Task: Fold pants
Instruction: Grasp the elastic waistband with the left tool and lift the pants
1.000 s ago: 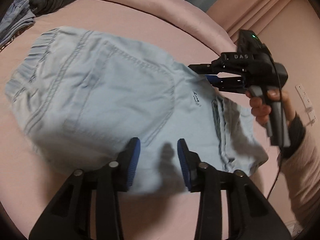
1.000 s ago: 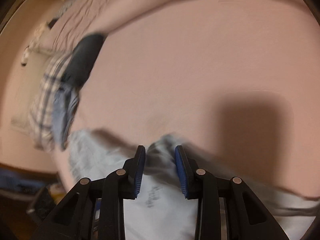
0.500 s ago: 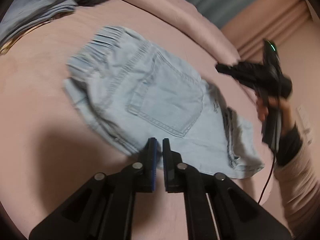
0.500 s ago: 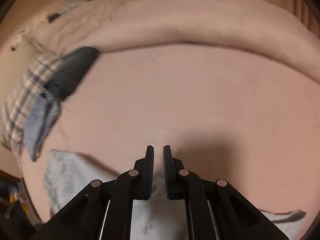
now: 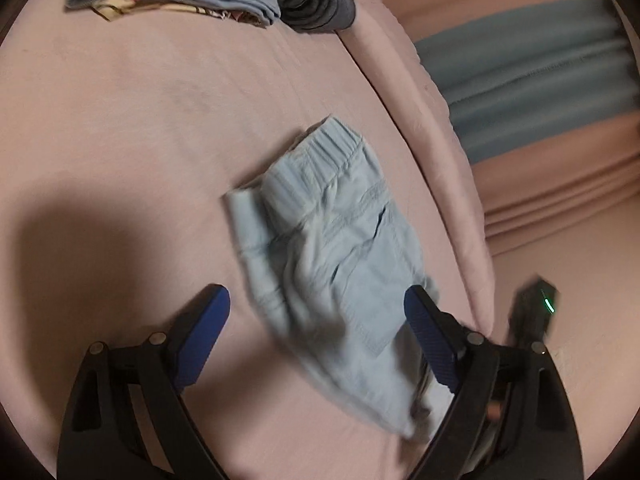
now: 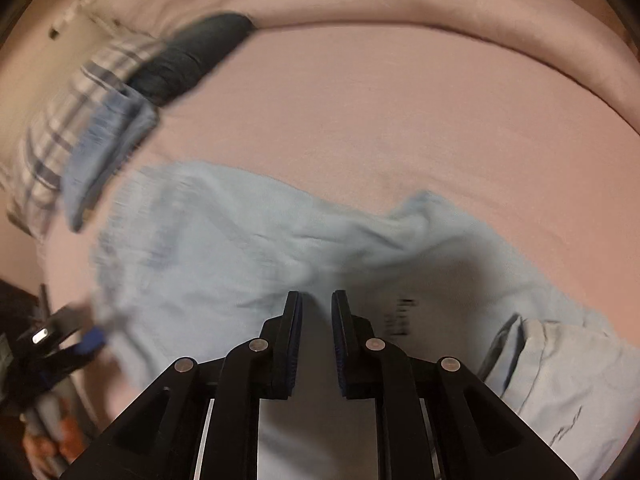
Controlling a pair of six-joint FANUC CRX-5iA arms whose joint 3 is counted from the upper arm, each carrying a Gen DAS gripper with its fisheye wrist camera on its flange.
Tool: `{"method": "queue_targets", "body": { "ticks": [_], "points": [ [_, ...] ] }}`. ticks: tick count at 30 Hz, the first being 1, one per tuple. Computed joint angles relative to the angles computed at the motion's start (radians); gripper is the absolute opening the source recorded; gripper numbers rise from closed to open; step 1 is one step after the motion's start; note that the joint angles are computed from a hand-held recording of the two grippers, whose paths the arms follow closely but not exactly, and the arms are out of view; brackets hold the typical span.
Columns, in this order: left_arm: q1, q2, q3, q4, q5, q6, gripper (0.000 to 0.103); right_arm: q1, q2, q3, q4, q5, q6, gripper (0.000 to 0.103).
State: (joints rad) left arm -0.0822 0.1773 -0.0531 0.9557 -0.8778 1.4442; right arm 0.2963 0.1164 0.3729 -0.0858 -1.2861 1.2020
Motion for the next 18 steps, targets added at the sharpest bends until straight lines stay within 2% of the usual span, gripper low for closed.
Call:
{"method": "queue_targets", "body": {
  "ticks": [2, 4, 6, 7, 9, 10, 12, 15, 18],
  "points": [
    [-0.005, 0.023, 0.029, -0.018, 0.010, 0.067, 0.081, 0.013, -0.030, -0.013, -0.048, 0.040, 0.016, 0.019],
    [-0.004, 0.039, 0.044, -0.016, 0.018, 0.144, 0.066, 0.039, -0.036, -0.029, -0.049, 0.065, 0.018, 0.027],
    [-0.001, 0.047, 0.045, -0.007, 0.017, 0.192, 0.029, 0.056, 0.008, -0.014, -0.038, 0.038, 0.004, 0.029],
    [0.003, 0.049, 0.033, 0.013, 0.012, 0.204, 0.030, 0.048, 0.014, -0.024, -0.044, 0.031, -0.001, 0.029],
    [0.001, 0.026, -0.036, 0.108, 0.049, 0.179, 0.025, 0.037, -0.011, -0.067, -0.050, 0.082, -0.014, 0.030],
    [0.003, 0.016, -0.047, 0.110, 0.055, 0.179, 0.023, 0.035, -0.014, -0.064, -0.052, 0.074, -0.016, 0.030],
    [0.002, -0.010, -0.059, 0.094, 0.073, 0.180, 0.018, 0.036, -0.014, -0.049, -0.050, 0.050, -0.024, 0.030],
    [-0.009, -0.032, -0.028, 0.018, 0.096, 0.164, 0.017, 0.046, -0.020, -0.046, -0.053, 0.049, -0.054, 0.030],
    [-0.026, -0.031, 0.014, -0.024, 0.102, 0.136, 0.017, 0.081, -0.016, -0.094, -0.001, 0.110, -0.088, 0.030]
  ]
}}
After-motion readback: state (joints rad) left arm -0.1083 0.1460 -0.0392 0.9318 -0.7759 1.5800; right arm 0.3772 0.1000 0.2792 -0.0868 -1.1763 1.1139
